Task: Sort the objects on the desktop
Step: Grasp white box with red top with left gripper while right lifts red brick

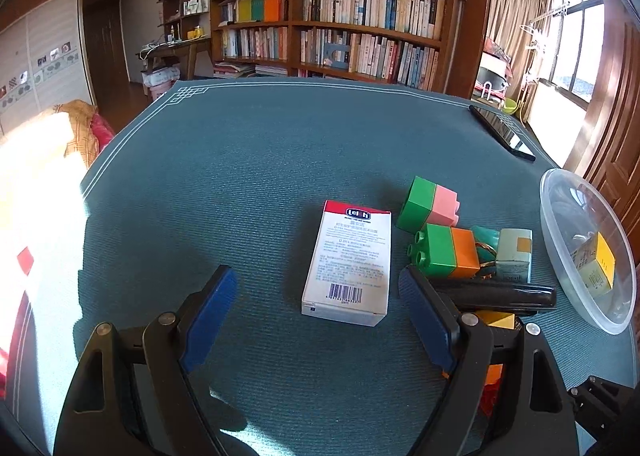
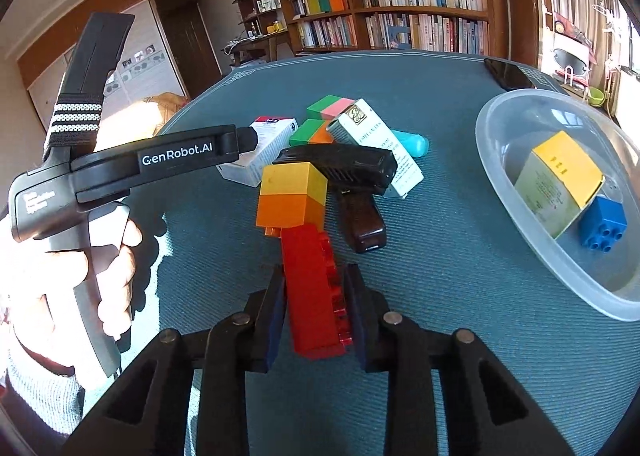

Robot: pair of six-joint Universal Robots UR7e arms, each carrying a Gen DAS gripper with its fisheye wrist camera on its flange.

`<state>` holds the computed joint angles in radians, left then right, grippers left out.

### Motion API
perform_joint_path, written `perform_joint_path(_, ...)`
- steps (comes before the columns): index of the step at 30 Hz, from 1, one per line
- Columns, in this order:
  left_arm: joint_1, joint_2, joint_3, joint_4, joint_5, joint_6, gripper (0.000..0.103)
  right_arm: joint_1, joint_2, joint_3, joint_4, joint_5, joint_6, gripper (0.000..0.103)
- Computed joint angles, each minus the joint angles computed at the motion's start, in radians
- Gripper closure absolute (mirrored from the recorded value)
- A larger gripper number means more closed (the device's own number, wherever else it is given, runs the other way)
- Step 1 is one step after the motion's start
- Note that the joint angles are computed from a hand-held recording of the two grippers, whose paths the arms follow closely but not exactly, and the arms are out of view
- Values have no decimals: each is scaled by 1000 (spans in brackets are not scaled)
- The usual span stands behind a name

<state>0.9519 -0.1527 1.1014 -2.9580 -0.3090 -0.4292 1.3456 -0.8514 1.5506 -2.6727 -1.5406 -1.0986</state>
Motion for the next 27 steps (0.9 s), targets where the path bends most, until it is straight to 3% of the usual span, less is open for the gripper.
perform_joint_path(3,13,-15,4,63,-30,-51,17,3,1,1,-2,-3,6,71)
perform_joint_path(7,22,-12,-4,51,-74,-30,17,5,3,-3,2,-3,17,71)
perform_joint_path(13,36,23,-98,147,-46,-5,17,4,1,-3,4,0,33,71)
perform_joint_path(18,44,32,-98,91,-56,26,18,4,4,-9,13,-4,36,71)
perform_joint_path(19,45,28,-89,83,-65,26,22,4,6,-14,16,-5,38,71)
perform_joint_path(20,45,24,-81,75,-69,26,32,4,5,-13,19,-5,39,71)
perform_joint_path(22,42,24,-71,46,-68,42,39,5,7,-17,21,-5,40,71)
perform_joint_path(23,42,22,-64,31,-71,48,50,5,7,-16,19,-6,38,71)
perform_joint_path(27,35,17,-43,10,-74,33,53,-1,0,-14,27,0,36,71)
